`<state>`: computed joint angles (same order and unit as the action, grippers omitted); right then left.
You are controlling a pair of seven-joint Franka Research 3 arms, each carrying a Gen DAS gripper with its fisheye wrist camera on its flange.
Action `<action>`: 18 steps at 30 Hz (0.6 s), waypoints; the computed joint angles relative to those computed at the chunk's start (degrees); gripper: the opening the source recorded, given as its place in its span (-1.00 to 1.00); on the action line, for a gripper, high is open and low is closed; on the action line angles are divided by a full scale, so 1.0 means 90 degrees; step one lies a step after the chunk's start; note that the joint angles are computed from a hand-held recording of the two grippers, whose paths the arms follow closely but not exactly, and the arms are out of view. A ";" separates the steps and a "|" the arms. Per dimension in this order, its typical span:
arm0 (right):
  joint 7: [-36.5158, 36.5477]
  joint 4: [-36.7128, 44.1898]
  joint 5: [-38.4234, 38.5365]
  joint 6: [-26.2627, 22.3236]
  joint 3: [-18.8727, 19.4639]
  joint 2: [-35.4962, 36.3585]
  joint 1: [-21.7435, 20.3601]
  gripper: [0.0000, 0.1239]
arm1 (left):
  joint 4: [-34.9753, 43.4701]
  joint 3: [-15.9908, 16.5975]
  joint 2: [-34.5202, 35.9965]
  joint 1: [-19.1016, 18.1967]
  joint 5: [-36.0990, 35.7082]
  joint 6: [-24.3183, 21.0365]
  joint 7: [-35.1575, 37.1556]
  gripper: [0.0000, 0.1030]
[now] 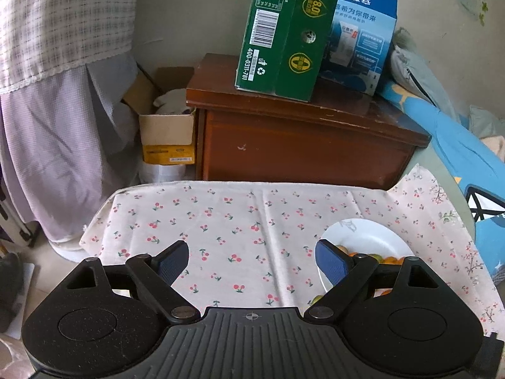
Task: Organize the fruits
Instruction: 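Grasp a green fruit with the left tool while the right tool grasps a kiwi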
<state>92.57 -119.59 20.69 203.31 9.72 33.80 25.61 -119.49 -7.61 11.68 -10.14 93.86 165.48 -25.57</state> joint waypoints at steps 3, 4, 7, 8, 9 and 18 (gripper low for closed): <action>0.0023 0.0171 0.0007 0.0134 -0.0028 0.0178 0.0043 -0.19 | -0.0017 0.0002 -0.0008 -0.0007 -0.0079 -0.0020 0.0080 0.72; -0.0013 0.0244 0.0053 0.0132 -0.0088 0.0227 0.0107 -0.23 | -0.0012 0.0005 -0.0002 -0.0006 -0.0076 -0.0011 0.0086 0.72; -0.0069 0.0383 0.0087 0.0170 -0.0127 0.0334 0.0146 -0.39 | -0.0003 0.0005 0.0031 -0.0014 -0.0207 -0.0031 0.0233 0.72; -0.0146 0.0436 0.0189 0.0142 -0.0233 0.0357 0.0264 -0.50 | 0.0013 0.0007 0.0057 -0.0020 -0.0287 -0.0035 0.0334 0.72; -0.0267 0.0479 0.0328 0.0114 -0.0385 0.0372 0.0432 -0.55 | 0.0033 0.0010 0.0092 -0.0029 -0.0385 -0.0035 0.0466 0.72; -0.0598 0.0011 0.0784 -0.0315 -0.0454 -0.0154 0.0557 -0.57 | 0.0183 0.0121 0.0487 -0.0171 -0.1516 0.0188 0.1932 0.72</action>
